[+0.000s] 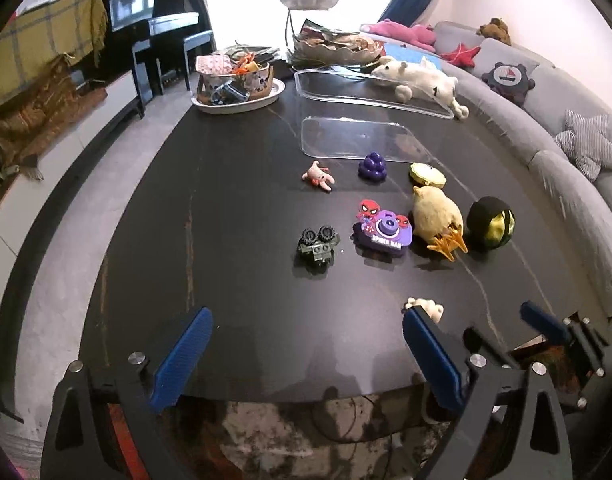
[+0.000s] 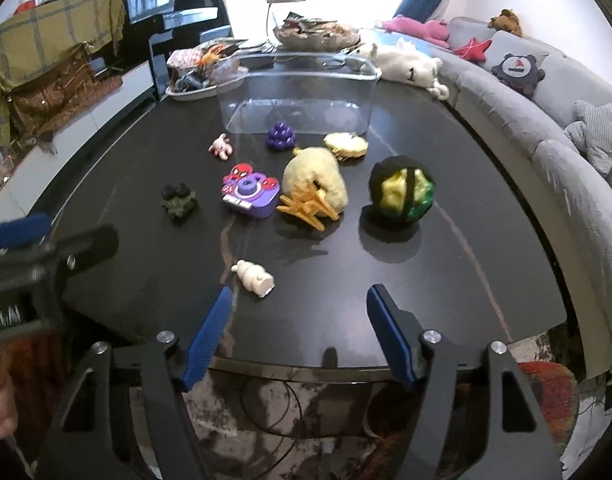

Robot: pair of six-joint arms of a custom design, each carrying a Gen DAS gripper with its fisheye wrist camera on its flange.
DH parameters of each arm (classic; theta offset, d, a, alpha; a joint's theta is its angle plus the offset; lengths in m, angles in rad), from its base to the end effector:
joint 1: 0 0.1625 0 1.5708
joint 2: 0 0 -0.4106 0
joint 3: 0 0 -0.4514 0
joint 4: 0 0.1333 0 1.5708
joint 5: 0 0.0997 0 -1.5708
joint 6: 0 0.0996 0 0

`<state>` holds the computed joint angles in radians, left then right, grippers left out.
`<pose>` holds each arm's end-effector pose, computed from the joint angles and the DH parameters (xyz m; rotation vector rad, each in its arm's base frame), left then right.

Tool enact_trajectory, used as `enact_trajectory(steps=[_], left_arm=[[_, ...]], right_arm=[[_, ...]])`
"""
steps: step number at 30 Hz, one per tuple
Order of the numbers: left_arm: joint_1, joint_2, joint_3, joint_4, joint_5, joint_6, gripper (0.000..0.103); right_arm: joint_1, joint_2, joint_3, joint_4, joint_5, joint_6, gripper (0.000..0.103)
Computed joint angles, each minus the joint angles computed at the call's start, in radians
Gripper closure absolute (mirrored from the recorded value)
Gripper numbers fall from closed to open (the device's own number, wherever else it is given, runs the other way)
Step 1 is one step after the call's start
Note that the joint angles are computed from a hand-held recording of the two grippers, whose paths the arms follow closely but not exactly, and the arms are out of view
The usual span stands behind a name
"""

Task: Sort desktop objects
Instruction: 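Lower the right gripper onto the small white figurine and close it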

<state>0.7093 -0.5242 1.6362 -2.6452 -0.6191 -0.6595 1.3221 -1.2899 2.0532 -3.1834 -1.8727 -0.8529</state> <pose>-0.3557 -0.5879 -0.0982 0.2551 2.2955 -0.7889 -0.0416 -0.5850 0.2570 0.5463 -2.2977 0.7202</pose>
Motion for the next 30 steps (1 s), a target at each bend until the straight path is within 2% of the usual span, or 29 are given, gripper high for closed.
enact_trajectory(steps=[4,9,10,13,25,30], left_arm=[[0.005,0.019,-0.017,-0.039,0.016,0.044,0.011],[0.032,0.038,-0.034,-0.116,-0.029,0.08,0.014],[0.037,0.043,-0.042,-0.111,-0.028,0.082,0.019],[0.05,0.059,-0.069,-0.085,-0.022,0.091,0.024],[0.103,0.124,-0.182,0.008,-0.018,0.105,0.024],[0.123,0.144,-0.213,0.039,-0.016,0.101,0.031]], right_arm=[[0.001,0.011,-0.008,0.01,0.0,-0.005,0.04],[-0.002,0.026,-0.024,0.049,0.008,-0.001,0.044],[-0.003,0.031,-0.029,0.058,0.008,0.001,0.046],[-0.005,0.047,-0.042,0.074,0.006,0.007,0.048],[-0.001,0.095,-0.087,0.087,-0.004,0.008,0.05],[0.001,0.116,-0.103,0.088,-0.019,0.004,0.053]])
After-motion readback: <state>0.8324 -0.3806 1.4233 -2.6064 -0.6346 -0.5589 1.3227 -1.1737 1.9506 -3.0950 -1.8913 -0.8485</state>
